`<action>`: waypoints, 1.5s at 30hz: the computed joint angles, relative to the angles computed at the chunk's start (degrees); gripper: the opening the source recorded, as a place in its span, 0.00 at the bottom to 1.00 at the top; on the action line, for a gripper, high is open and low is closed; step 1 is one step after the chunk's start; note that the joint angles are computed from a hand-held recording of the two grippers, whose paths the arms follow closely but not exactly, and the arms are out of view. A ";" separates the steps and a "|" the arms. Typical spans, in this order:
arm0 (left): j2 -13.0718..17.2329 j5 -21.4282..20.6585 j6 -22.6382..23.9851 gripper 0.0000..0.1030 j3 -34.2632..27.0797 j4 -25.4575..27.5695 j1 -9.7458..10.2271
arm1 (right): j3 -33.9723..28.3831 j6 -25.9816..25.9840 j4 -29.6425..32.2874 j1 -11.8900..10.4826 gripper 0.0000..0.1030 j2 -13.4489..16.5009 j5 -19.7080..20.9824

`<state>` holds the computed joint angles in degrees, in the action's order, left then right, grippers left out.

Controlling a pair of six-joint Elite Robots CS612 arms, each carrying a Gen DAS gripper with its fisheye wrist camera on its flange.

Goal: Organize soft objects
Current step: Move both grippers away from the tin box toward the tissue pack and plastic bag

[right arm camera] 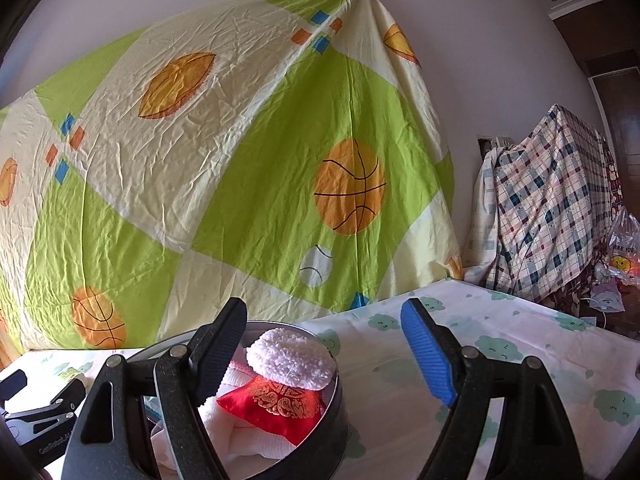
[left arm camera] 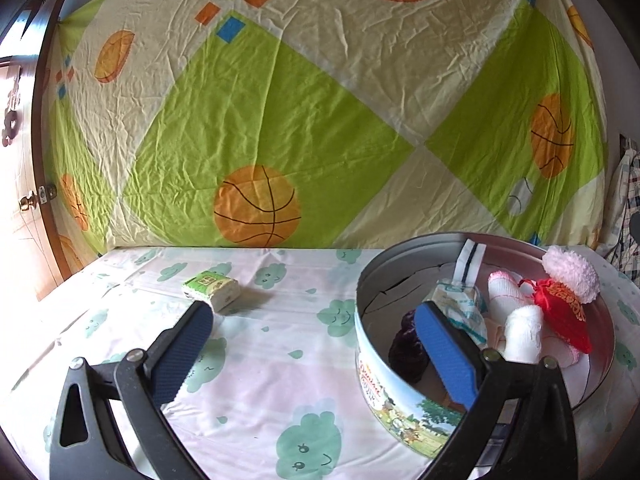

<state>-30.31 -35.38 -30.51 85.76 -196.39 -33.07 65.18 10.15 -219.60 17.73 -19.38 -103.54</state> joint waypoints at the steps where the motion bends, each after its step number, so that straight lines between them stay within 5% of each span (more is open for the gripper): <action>1: -0.07 -0.06 0.09 0.99 0.24 -0.30 0.10 | -0.03 -0.52 -0.27 0.20 0.79 0.03 -0.33; 10: -0.91 0.63 0.41 0.99 2.57 -1.76 0.96 | -0.30 -1.47 -1.29 2.09 0.79 0.32 -1.09; 28: -3.41 -1.15 -7.22 0.99 7.53 0.50 4.10 | -4.06 -1.29 3.57 6.18 0.79 1.76 1.32; 39: -4.82 -4.83 -9.93 0.99 9.87 2.47 6.45 | -8.97 1.01 8.70 8.76 0.79 3.74 1.16; 45: -6.31 -12.33 -14.64 0.99 12.29 4.22 9.20 | -11.73 2.02 12.99 9.94 0.79 4.68 1.90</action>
<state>-36.62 -47.71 -45.15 98.05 -192.17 -23.88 53.44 12.18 -206.61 27.67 -14.70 -101.64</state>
